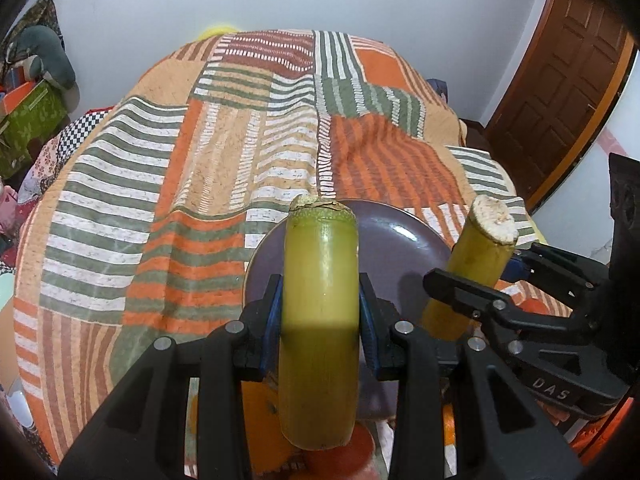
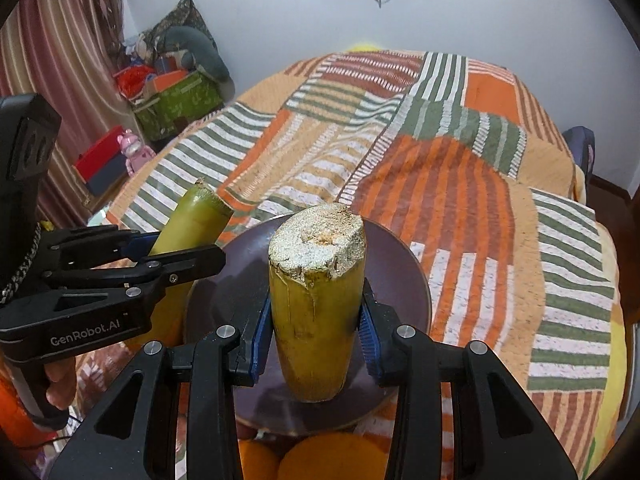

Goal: Organize fruits
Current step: 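Lift both held yellow cobs and carry them over the purple plate, then lower both cobs onto the purple plate and open both grippers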

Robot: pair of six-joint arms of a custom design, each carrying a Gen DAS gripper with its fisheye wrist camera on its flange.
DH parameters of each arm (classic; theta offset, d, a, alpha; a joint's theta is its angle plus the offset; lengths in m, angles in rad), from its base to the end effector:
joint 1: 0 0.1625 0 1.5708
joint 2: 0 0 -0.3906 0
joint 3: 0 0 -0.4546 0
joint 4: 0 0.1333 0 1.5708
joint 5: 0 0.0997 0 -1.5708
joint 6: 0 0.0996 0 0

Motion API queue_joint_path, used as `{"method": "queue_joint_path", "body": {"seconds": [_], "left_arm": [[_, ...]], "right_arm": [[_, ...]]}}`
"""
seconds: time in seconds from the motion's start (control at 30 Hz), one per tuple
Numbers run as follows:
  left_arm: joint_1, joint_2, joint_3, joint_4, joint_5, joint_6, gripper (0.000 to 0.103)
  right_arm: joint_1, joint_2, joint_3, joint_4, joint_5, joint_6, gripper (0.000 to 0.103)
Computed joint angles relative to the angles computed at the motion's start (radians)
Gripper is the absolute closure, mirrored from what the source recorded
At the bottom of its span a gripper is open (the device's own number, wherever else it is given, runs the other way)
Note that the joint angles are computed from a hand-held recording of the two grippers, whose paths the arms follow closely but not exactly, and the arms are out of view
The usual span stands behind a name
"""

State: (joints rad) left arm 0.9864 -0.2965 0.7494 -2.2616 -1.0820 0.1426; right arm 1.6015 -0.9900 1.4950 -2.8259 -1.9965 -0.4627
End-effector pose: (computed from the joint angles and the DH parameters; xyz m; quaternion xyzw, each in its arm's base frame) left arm -0.3463 -0.8499 0.0157 0.3157 0.9107 -0.1650 0.2092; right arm 0.1151 -0.7438 0.2707 0.1471 -0.9009 0.3076 0.2687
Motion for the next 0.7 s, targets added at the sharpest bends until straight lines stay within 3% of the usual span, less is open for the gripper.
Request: {"method": "queue_joint_path", "body": {"seconds": [0.27,0.43,0.53,0.7], "left_arm": [[0.018,0.108,-0.175,0.110,0.006,0.000,0.068],[0.026,0.174,-0.287,0.184,0.012,-0.009,0.068],[0.032,0.212,-0.357,0.236,0.004,-0.017,0.068],[0.032,0.254,-0.419,0.282,0.012,-0.013,0.068]], "right_arm": [[-0.013,0.053,-0.087,0.075,0.011,0.000,0.068],[-0.017,0.100,-0.153,0.141,-0.042,0.005,0.068],[-0.027,0.104,-0.177,0.212,-0.032,0.039,0.068],[-0.026,0.105,-0.182,0.234,-0.039,0.032,0.068]]}}
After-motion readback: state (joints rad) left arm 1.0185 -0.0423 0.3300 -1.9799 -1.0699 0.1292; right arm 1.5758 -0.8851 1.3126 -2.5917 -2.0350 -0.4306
